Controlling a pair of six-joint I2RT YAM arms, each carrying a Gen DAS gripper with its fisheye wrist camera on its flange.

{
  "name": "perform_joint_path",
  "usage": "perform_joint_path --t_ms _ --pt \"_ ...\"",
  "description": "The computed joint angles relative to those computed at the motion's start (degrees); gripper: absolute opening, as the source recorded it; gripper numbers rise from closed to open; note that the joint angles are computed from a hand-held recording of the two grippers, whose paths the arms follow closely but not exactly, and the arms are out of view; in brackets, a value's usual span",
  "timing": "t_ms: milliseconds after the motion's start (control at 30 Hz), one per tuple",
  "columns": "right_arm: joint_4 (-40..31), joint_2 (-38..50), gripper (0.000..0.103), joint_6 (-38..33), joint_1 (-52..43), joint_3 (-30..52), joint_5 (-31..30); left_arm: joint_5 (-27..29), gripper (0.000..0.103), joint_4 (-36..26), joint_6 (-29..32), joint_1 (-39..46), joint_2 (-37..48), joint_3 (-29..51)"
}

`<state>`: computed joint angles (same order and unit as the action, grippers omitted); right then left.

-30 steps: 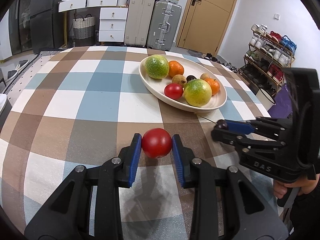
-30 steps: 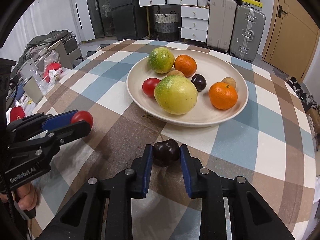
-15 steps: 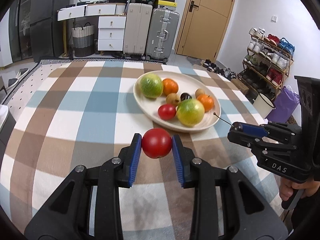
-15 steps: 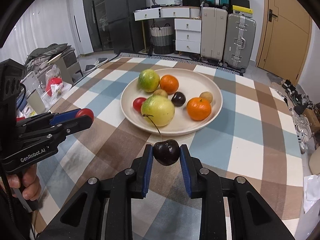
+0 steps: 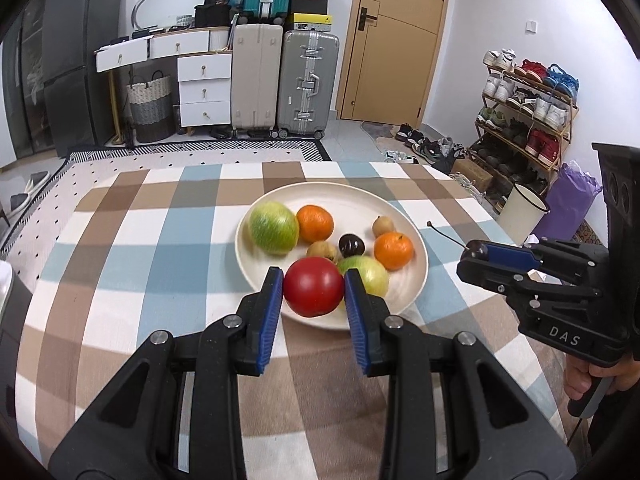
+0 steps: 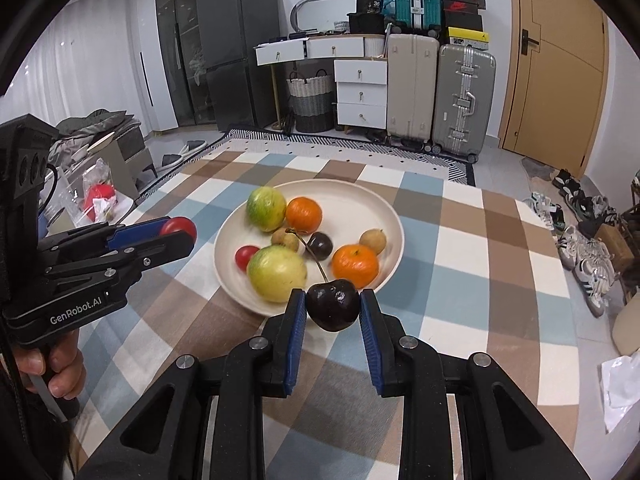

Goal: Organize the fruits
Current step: 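Carry the tomato and plum onto the cream plate and open both tools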

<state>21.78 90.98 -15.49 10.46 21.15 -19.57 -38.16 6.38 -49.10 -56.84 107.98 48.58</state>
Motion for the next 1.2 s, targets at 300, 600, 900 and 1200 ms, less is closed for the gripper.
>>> perform_joint_path --t_ms 300,600,900,1200 --pt "-0.3 5.3 0.027 2.2 -0.2 6.1 0.0 3.2 0.028 3.5 6.0 4.4 1.2 1.5" --pt "-1.0 11.4 0.028 4.8 2.2 12.1 0.6 6.3 0.028 5.3 9.4 8.6 4.1 3.9" --pt "-0.2 17.1 0.028 6.7 5.5 16.2 1.9 7.8 0.028 5.2 11.3 10.3 8.0 7.5" --pt "-0.1 19.4 0.028 7.7 6.1 18.6 2.8 9.1 0.028 4.7 12.5 11.6 11.1 11.1"
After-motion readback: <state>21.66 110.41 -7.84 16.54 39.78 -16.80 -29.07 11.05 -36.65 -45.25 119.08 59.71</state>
